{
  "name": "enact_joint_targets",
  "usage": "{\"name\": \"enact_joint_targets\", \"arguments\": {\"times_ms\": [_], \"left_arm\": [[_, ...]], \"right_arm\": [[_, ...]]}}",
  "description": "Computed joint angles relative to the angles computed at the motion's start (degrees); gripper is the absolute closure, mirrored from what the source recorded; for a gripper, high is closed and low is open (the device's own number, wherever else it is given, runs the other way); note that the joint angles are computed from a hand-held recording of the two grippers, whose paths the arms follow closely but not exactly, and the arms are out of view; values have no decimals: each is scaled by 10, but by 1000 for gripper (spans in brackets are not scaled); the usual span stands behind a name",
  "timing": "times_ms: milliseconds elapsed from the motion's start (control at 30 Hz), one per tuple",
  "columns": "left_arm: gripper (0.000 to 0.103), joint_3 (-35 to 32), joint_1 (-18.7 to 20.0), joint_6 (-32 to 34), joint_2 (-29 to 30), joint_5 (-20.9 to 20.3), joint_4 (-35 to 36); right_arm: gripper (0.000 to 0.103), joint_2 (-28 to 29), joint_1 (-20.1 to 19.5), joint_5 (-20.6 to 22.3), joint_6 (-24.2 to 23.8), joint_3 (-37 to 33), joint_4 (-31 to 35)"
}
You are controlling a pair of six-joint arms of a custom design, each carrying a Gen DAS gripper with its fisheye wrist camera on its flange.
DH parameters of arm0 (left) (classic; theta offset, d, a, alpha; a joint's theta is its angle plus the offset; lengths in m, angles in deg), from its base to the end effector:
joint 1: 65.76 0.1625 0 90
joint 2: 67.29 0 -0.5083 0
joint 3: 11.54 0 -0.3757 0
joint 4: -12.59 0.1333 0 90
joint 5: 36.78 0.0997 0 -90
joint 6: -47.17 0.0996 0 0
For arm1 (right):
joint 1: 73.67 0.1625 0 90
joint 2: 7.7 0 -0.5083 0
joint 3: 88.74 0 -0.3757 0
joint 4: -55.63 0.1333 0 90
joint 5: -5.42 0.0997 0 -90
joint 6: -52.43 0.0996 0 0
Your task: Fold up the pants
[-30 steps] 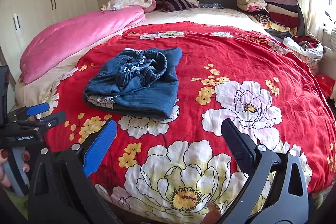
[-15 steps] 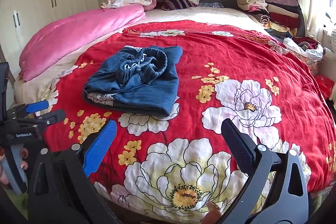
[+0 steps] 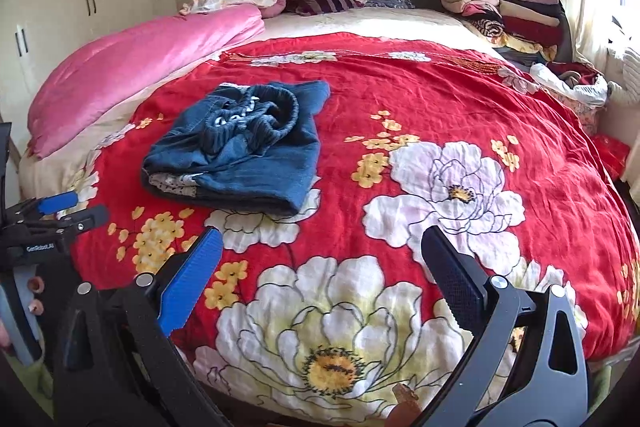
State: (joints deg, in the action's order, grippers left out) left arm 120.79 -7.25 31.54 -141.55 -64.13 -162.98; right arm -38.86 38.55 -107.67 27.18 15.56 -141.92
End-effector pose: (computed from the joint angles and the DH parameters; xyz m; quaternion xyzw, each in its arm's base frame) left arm -0.0439 -0.4963 0.3383 -0.0079 0.8389 -0.3880 0.3817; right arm 0.3436 -0.5920 0.0467 0.3225 -0.8806 0.2847 0.1988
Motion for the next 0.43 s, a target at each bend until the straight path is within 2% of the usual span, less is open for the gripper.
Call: {"name": "enact_joint_targets", "arguments": {"times_ms": [133, 233, 333, 433], "left_arm": [[4, -8, 20, 45, -8, 9, -59], [4, -53, 65, 80, -22, 5, -52], [4, -145, 135, 137, -11, 50, -28], [4, -245, 197, 188, 10, 54, -11]], "right_arm": [[9, -1, -12, -17, 0, -13, 0], [9, -4, -31, -39, 7, -35, 0], [9, -8, -58, -64, 19, -74, 7], [9, -3, -91, -112, 24, -142, 50]]}}
